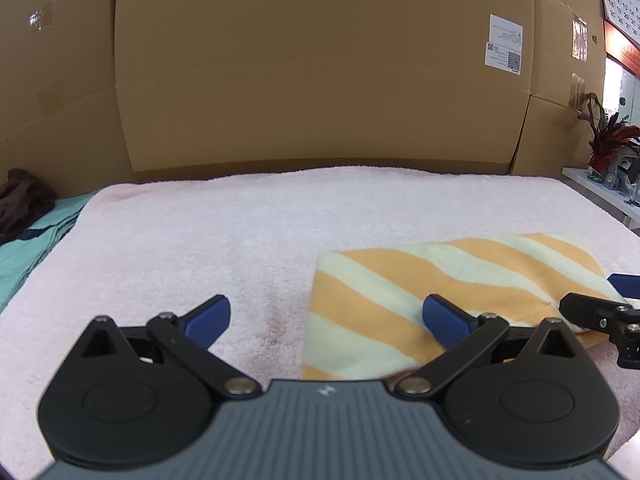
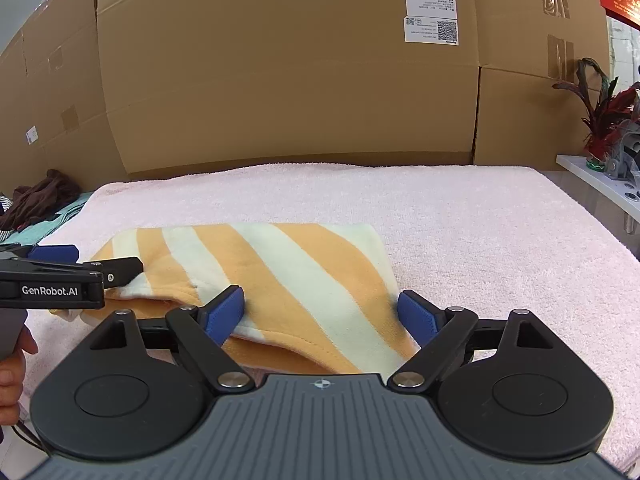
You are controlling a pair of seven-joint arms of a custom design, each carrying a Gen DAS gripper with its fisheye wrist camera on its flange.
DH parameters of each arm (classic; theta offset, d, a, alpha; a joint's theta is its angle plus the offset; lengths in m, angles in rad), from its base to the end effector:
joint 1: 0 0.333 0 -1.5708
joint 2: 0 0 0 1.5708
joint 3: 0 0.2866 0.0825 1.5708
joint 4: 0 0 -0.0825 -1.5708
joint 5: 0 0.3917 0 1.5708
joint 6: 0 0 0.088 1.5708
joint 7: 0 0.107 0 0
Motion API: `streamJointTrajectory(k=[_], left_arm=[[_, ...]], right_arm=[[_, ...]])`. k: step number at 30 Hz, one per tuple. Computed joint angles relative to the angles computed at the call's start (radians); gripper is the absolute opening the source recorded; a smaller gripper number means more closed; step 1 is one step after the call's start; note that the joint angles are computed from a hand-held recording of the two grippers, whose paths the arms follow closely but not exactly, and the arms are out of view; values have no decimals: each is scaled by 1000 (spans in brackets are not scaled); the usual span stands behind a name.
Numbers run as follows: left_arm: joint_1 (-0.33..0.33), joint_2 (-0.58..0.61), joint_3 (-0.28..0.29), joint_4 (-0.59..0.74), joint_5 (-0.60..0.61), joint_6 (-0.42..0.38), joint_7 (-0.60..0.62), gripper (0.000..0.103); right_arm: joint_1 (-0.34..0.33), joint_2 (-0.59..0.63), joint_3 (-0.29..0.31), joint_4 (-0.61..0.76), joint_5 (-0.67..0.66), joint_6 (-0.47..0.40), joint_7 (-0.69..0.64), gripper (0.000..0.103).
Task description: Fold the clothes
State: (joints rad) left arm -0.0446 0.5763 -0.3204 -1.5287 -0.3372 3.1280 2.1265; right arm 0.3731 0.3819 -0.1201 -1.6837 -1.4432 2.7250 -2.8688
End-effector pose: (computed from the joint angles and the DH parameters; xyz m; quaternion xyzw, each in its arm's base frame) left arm 0.7146 -0.1860 0.4262 -0.4637 0.7286 -0.4205 0.2781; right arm 0.6532 0.2160 0.3956 -0.4858 0.7025 -0.3868 0.3475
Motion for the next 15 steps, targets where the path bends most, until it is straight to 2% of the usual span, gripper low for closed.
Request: streamJointTrajectory(k=[3,9,15], left_arm=[[13,1,-14,1,-5,-8,8,102],[-15,-1,17,5,3,-9,-15,102],[-5,-1,5,9,2,-20,-8,102]], right_arm=[[-4,-4,1,-6,7,7,-5,89],[-3,-1,0,-4,19,6,1,90],[-9,-13,4,-11,54,12,-78,90]])
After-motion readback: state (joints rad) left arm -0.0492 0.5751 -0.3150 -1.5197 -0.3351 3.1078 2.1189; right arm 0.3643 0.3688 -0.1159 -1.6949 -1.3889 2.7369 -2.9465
